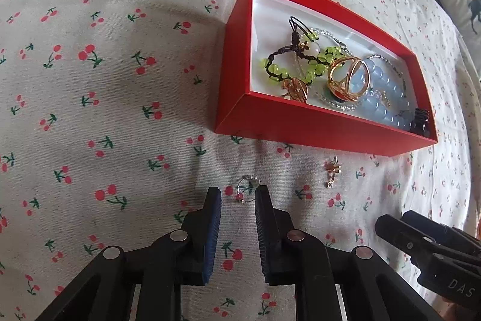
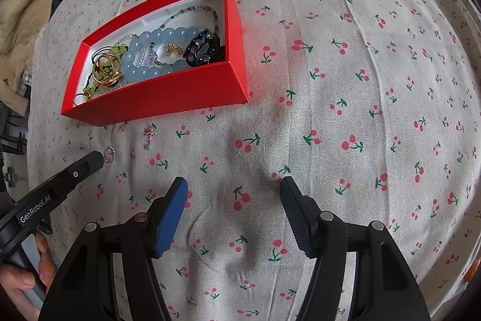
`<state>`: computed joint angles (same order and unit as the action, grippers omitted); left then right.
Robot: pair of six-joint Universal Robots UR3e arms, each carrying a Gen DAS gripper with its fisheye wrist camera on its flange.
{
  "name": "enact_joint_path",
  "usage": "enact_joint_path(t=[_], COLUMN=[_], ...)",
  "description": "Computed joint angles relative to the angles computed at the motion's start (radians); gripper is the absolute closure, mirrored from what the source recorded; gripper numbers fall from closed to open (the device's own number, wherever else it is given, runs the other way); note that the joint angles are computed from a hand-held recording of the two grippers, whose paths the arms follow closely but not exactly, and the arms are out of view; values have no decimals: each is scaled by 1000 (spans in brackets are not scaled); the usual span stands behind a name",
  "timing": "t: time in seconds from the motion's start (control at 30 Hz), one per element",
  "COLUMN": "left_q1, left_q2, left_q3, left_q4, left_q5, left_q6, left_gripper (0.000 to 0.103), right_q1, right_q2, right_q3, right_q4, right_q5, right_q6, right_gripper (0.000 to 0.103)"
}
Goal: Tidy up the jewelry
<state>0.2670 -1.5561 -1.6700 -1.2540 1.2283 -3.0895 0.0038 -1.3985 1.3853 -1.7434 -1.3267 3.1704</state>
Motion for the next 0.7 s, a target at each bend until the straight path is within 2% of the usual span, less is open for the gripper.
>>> enact_joint_path(t=[0.13, 0.27, 0.4, 0.47, 0.5, 0.7], left_q1=[-85, -137, -182, -181, -176, -122], left_q2=[-69, -104, -131, -133, -131, -67], left_q3=[26, 34, 66, 76, 81, 55], left_q4=[81, 146, 151, 141, 128, 67], left_q5=[64, 130, 204, 204, 195, 145], left_q6=[-63, -73, -66, -59, -56, -22], left_gripper=[81, 81, 93, 96, 102, 103], right_q1=[3, -8, -20, -25, -26, -2], right_q2=[2, -2, -12, -15, -14, 23], right_q3=[-2, 4, 14, 18, 17, -22], right_q4=[0, 1, 2, 1, -1, -17], right_q5=[-1, 10, 11, 15, 18, 29], right_q6=[10, 15, 10, 15, 19, 63], right_gripper=[36, 37, 37, 37, 37, 37])
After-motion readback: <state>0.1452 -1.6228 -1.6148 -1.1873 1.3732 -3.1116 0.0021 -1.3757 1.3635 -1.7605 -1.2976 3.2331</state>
